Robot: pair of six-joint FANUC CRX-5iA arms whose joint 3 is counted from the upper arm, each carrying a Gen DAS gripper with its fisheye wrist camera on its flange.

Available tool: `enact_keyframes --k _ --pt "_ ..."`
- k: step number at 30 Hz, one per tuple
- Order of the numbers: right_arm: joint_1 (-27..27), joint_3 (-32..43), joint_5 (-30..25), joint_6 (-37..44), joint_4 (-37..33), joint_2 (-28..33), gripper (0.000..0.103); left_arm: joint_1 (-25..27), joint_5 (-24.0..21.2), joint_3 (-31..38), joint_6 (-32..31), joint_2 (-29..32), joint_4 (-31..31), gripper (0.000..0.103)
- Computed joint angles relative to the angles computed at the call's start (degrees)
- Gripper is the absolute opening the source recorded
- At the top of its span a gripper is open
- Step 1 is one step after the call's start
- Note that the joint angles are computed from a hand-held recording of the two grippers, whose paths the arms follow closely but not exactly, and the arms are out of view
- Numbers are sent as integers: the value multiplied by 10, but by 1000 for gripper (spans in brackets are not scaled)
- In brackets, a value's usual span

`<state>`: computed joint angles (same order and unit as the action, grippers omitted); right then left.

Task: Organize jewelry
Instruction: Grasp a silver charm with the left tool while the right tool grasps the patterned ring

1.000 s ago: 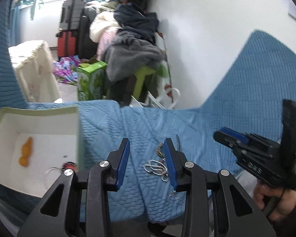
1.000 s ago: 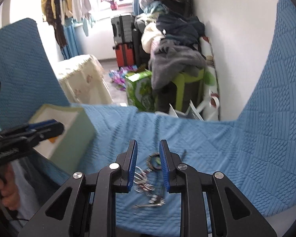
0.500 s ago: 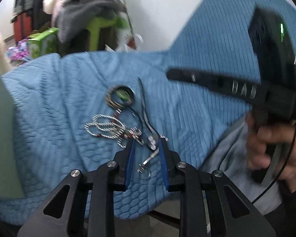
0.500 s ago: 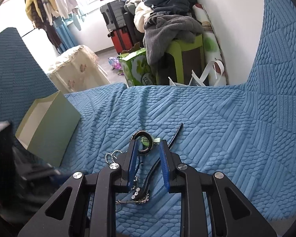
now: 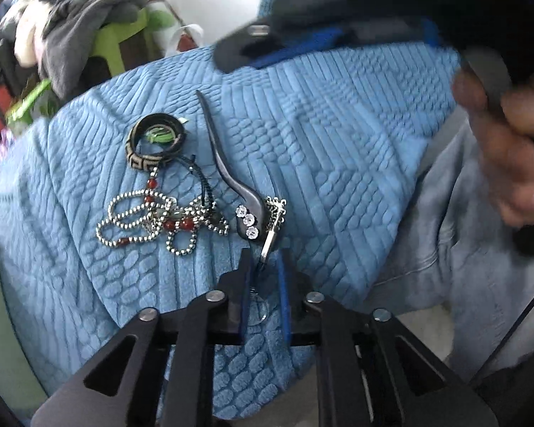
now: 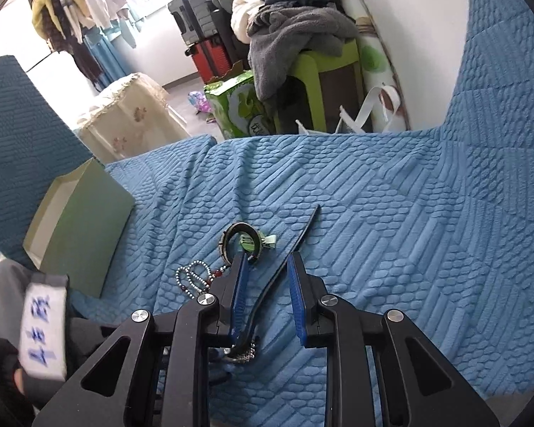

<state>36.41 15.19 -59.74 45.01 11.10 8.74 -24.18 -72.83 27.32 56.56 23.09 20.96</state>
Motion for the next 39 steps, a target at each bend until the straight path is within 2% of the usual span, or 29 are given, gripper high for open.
enact_keyframes --k 2,4,10,14,21,31,35,39 --pt "-5 19 -9 23 -17 14 19 -4 -3 12 -8 8 -4 12" --pt "-10 37 -17 46 -35 28 19 -9 1 13 -5 8 -10 5" --pt "-23 93 -51 99 -70 75 16 -1 7 3 -1 7 7 4" --pt "-30 114 -68 106 -86 96 12 22 1 -11 9 -8 33 4" --pt "-35 124 -76 98 -101 110 11 48 -4 -11 40 -11 58 4" --pt "-31 127 -86 63 -83 124 11 72 6 -6 73 -14 77 4" --pt "-24 116 -74 50 -66 117 5 80 21 -2 79 -20 74 4" --pt "1 93 -66 9 8 103 5 95 34 7 92 -24 73 4"
